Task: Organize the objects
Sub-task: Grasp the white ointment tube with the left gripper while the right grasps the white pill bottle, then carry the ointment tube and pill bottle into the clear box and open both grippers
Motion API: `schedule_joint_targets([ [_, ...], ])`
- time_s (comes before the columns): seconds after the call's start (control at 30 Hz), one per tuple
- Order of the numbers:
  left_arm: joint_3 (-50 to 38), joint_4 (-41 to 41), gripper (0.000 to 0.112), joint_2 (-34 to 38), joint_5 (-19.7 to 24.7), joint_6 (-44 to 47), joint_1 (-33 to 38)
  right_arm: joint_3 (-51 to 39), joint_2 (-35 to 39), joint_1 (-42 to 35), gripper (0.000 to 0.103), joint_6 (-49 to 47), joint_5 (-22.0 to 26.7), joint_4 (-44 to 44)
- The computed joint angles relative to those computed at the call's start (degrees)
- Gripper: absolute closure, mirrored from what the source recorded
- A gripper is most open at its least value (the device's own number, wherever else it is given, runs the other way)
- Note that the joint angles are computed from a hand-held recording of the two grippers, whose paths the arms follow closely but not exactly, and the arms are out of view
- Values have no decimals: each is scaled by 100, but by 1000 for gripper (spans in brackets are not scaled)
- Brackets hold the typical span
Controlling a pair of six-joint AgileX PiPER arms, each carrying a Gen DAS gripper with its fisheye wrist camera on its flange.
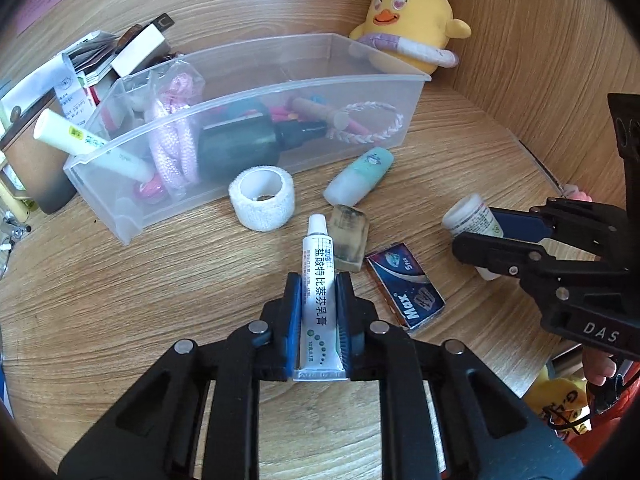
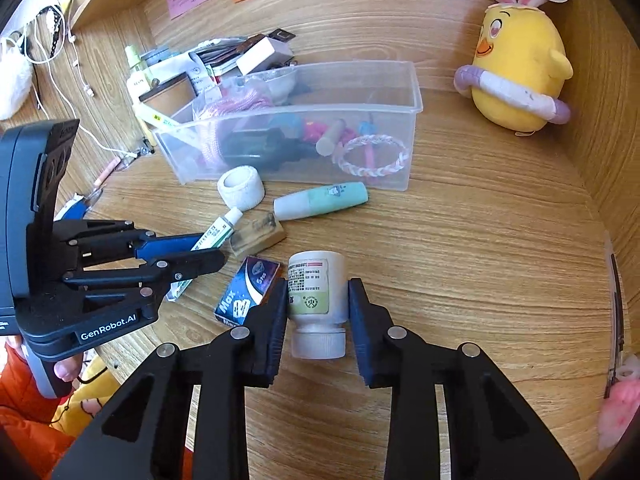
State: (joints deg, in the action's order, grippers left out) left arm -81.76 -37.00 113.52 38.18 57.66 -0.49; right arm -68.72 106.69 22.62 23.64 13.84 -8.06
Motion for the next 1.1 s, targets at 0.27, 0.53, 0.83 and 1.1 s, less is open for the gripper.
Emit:
schedule_joint_targets([
  [0.27,-198,-533,106,-175,166,240,310,-283,-57,43,76,396,2,-479],
  [0.53,-537,-798,102,-128,520,422,555,-631,-81,83,76,911,34,-1066],
  [0.83,-776,79,68,429,757,-672,334,-1022,64,-36,76,958,42,-1118],
  [1.1,-393,18,97,261,205,-470,292,-1241,219,-88,76,585,55,-752],
])
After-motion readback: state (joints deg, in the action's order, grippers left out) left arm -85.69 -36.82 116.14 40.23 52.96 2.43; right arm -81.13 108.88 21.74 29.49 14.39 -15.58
